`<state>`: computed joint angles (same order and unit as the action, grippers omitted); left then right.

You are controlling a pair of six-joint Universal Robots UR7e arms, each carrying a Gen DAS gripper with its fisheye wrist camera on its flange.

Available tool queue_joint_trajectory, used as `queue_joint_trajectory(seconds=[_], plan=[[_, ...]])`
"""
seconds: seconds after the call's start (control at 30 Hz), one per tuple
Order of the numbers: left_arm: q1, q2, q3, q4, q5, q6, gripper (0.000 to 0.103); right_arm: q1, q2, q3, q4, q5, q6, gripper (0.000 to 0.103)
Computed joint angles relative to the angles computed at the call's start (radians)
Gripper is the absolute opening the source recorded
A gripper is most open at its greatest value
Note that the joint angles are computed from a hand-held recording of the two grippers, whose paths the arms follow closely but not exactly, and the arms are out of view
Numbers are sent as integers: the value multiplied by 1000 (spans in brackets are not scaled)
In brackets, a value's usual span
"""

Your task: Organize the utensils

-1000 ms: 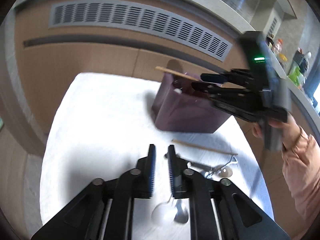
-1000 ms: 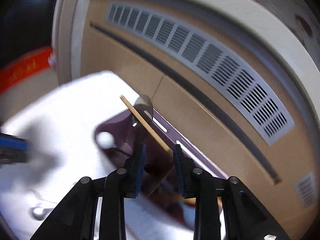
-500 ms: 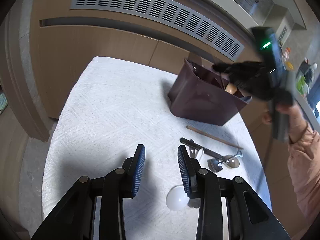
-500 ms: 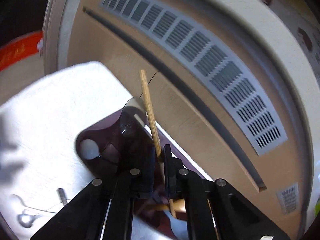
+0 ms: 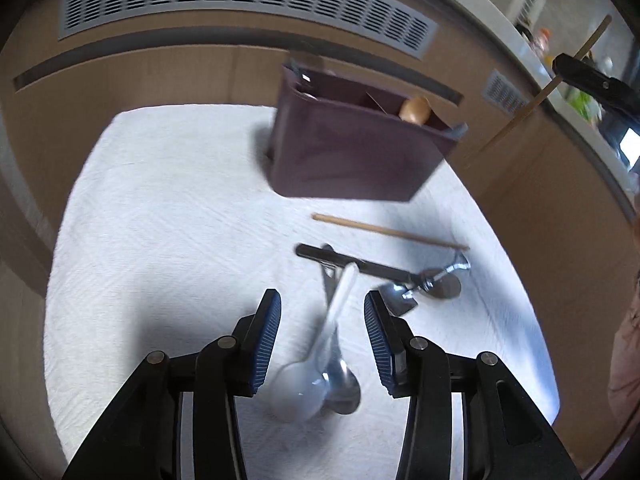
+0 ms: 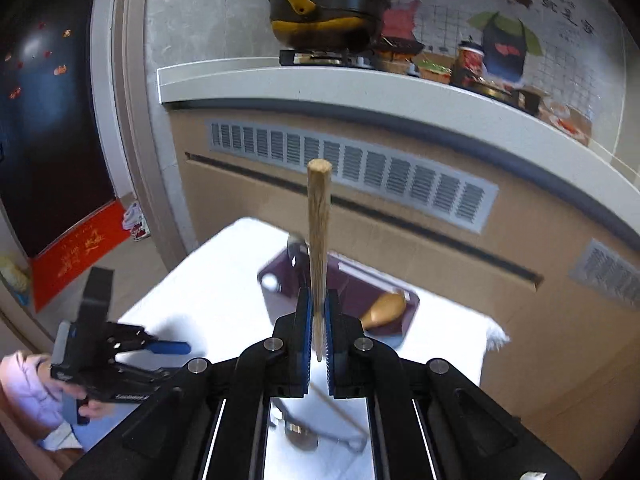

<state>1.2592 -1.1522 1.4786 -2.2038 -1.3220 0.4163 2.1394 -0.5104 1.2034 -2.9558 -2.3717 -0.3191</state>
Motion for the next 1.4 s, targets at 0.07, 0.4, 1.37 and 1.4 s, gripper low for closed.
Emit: queue_joint_trajectory(seconds=[0.07, 0.4, 1.37, 1.4], plan=[[-14, -2, 18, 24, 11, 41, 45, -4, -29, 45, 4, 7, 35, 4], [-51, 25, 45, 88, 209, 117, 45, -47, -162, 239, 241, 55, 319, 4], [-131, -14, -51, -245, -133, 57, 10, -9, -111, 246, -133, 70, 177, 4], [-139, 7, -94, -244, -160, 57, 10, 0, -105, 220, -155, 60, 147, 4]])
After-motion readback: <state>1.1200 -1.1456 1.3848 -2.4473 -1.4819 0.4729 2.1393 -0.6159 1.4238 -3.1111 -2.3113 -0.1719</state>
